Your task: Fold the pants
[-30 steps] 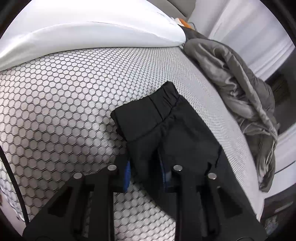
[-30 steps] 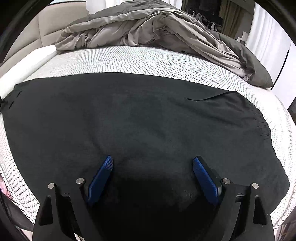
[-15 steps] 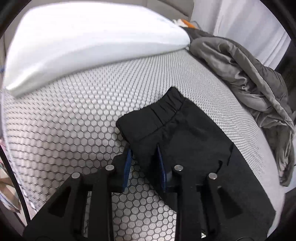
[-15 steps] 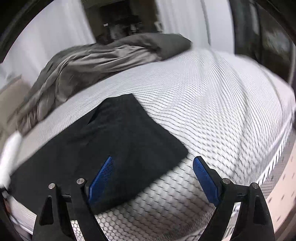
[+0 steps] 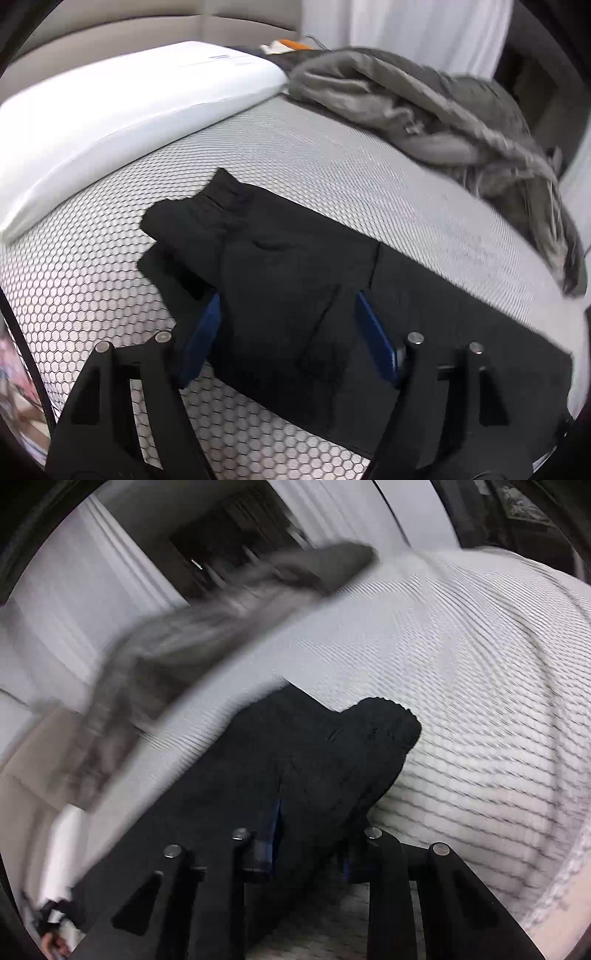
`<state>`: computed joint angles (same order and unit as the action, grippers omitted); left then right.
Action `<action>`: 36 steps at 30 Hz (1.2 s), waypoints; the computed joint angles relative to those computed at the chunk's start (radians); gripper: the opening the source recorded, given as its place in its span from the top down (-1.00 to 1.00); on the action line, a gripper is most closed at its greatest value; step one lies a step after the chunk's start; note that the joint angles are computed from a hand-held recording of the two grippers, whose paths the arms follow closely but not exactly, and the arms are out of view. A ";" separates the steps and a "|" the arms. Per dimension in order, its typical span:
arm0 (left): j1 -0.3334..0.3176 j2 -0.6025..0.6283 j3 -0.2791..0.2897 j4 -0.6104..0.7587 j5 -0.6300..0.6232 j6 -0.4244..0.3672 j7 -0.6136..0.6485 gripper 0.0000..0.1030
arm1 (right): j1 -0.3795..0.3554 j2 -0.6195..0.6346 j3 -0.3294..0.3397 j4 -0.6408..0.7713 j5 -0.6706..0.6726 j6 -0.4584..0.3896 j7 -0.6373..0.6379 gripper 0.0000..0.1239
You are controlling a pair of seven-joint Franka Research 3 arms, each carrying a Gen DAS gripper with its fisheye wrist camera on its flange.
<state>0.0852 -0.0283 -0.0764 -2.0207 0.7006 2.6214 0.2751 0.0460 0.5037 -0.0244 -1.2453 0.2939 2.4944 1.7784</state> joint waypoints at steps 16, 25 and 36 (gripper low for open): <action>-0.123 0.300 -0.123 0.307 -0.344 0.077 0.639 -0.57 | -0.051 -0.044 0.035 -0.080 0.188 0.032 -0.063 -0.19; -0.297 0.437 -0.060 0.456 -0.282 -0.031 0.789 -0.89 | -0.028 -0.001 0.018 -0.046 0.145 0.067 -0.069 -0.16; -0.205 0.349 -0.095 0.378 -0.480 0.038 0.856 -0.94 | 0.045 -0.029 0.135 0.006 0.061 0.256 -0.231 0.71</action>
<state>-0.1201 0.3212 -0.1711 -1.6429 0.2201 2.6590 1.1316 0.0907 0.4742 0.1106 -1.2397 0.3549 2.7509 1.5475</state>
